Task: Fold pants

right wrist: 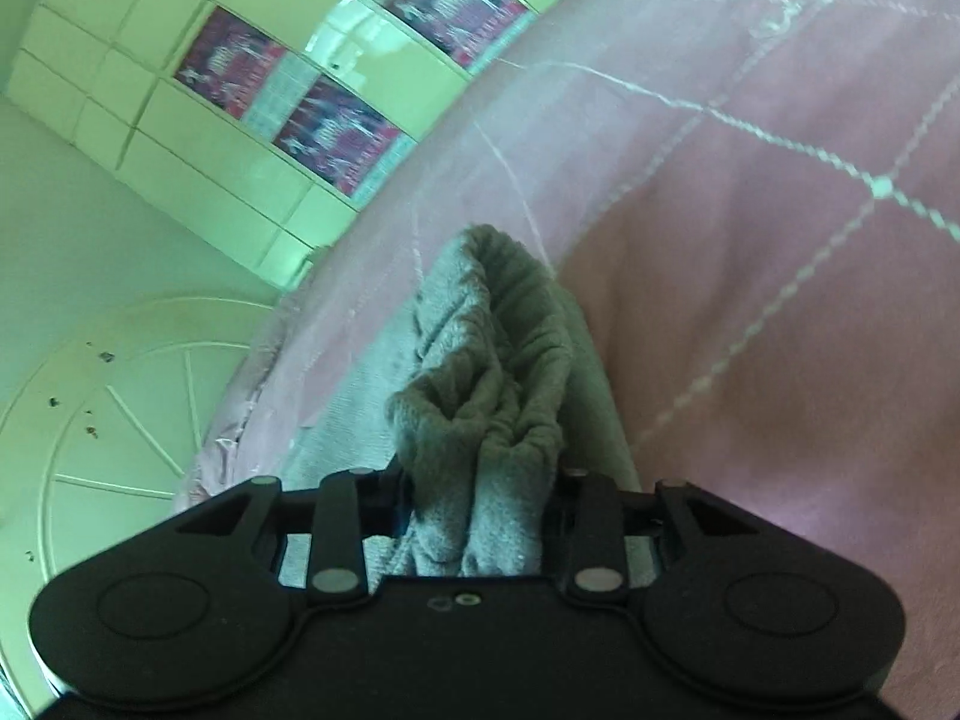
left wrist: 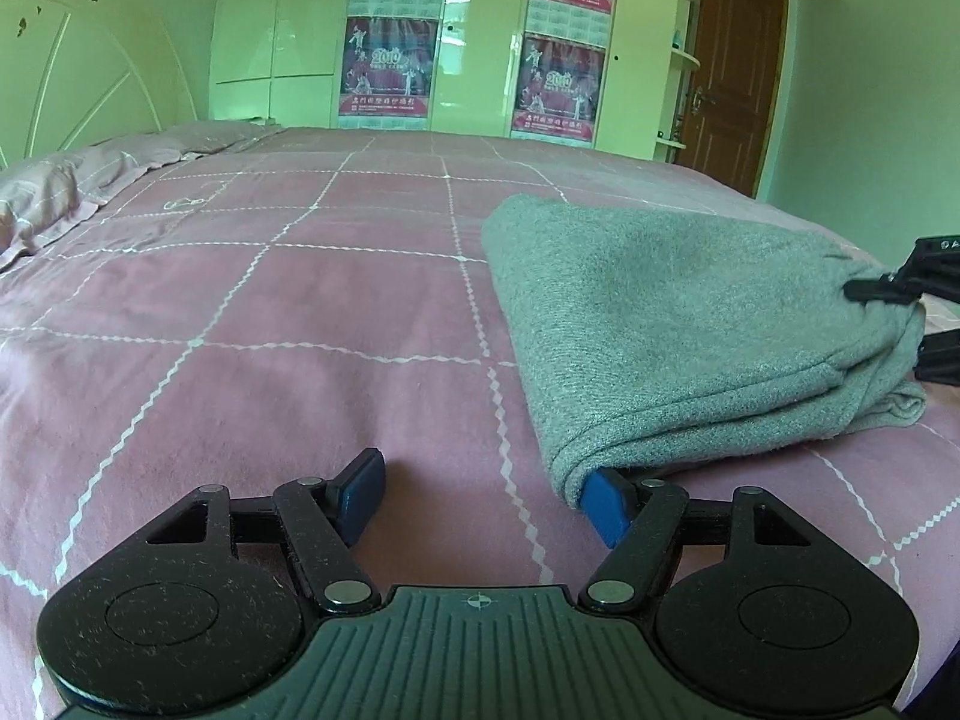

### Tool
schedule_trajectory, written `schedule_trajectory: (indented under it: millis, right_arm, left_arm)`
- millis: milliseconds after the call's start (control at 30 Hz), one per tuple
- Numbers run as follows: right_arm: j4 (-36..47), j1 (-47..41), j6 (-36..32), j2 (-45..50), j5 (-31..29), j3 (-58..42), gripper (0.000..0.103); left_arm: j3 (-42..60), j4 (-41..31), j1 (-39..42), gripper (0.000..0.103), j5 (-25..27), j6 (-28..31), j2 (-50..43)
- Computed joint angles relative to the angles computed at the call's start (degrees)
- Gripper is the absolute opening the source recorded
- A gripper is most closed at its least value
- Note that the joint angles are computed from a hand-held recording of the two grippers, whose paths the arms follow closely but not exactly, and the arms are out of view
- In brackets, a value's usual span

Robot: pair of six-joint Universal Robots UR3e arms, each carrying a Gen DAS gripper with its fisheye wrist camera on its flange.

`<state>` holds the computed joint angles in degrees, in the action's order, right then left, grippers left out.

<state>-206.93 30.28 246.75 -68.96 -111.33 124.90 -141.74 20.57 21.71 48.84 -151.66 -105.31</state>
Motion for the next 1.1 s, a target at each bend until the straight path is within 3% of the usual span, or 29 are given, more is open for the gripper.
schedule_trajectory:
  millis: [33, 133, 167, 267, 300, 433, 567, 667, 700, 733, 800, 833, 867, 900, 933, 967, 1000, 1033, 1067, 1100]
  right_arm:
    - [2.06, -1.07, 0.36, -0.49, 1.60, 0.76, 0.026]
    - [-4.36, -3.89, 2.22, 1.00, 6.43, 4.30, 0.029]
    - [-2.46, -2.76, 2.64, -0.39, 4.42, 3.76, 0.032]
    - [14.04, 7.91, 0.59, -3.03, -15.57, -6.59, 0.038]
    - [15.35, 9.72, -2.15, -2.56, -18.24, -9.26, 0.038]
    - [21.21, 13.04, -13.81, 1.10, -21.78, -20.35, 0.038]
    - [35.32, 16.15, -10.46, 2.96, -31.36, -29.59, 0.039]
    - [27.32, 18.21, -15.95, 5.48, -35.16, -30.79, 0.040]
    - [20.68, 18.27, -20.79, 6.99, -33.48, -30.42, 0.043]
    - [18.64, 16.70, -22.75, 6.50, -28.12, -29.17, 0.048]
    - [28.95, 12.36, -21.49, 4.67, -16.88, -28.92, 0.051]
    - [36.32, 9.39, -20.09, 3.98, -10.69, -28.23, 0.041]
    - [38.89, 8.48, -18.19, 2.59, -9.27, -26.28, 0.032]
    - [36.66, 8.60, -16.03, 0.61, -10.62, -22.59, 0.012]
    - [36.52, 8.02, -14.12, -2.63, -10.00, -19.13, 0.000]
    - [35.43, 7.04, -13.17, -5.81, -8.50, -15.64, 0.000]
    - [34.14, 6.90, -12.01, -8.39, -8.79, -12.73, 0.010]
    - [31.32, 7.69, -10.74, -10.70, -10.87, -9.42, 0.036]
    - [27.38, 8.15, -9.52, -11.99, -12.42, -6.50, 0.048]
    - [20.55, 6.79, -8.35, -12.87, -11.95, -2.31, 0.081]
  left_arm:
    - [0.14, -0.17, -0.09, 0.071, 0.09, 0.04, -0.03]
    - [1.63, -3.22, -0.80, 0.072, 0.93, 0.27, 0.79]
    - [2.20, -4.94, -0.95, 0.072, 1.19, 0.62, 1.49]
    - [3.72, -8.02, -1.42, 0.072, 1.81, 1.19, 2.33]
    - [3.86, -8.08, -1.61, 0.072, 2.08, 1.02, 2.35]
    - [3.89, -6.61, -2.85, 0.072, 3.80, -0.05, 2.10]
    - [4.94, -9.94, -3.29, 0.072, 4.46, 0.98, 3.45]
    - [5.23, -10.74, -3.35, 0.072, 4.53, 1.55, 3.78]
    - [5.25, -10.38, -3.52, 0.073, 4.75, 1.41, 3.63]
    - [5.19, -9.82, -3.73, 0.073, 5.05, 1.27, 3.43]
    - [5.31, -9.52, -4.03, 0.073, 5.39, 1.38, 3.24]
    - [5.34, -10.36, -3.87, 0.073, 5.24, 1.98, 3.69]
    - [5.43, -12.26, -3.50, 0.074, 4.90, 3.42, 4.73]
    - [5.47, -15.29, -2.79, 0.074, 4.37, 5.97, 6.51]
    - [5.35, -18.77, -1.82, 0.074, 4.15, 8.95, 8.87]
    - [4.87, -21.57, -0.65, 0.074, 4.27, 11.37, 11.50]
    - [3.97, -23.92, 1.50, 0.074, 3.32, 13.29, 14.34]
    - [3.50, -27.75, 4.39, 0.074, 0.49, 15.10, 17.13]
    - [3.83, -30.29, 6.67, 0.074, -2.47, 14.90, 18.29]
    - [5.67, -32.28, 7.53, 0.074, -4.41, 12.63, 17.81]
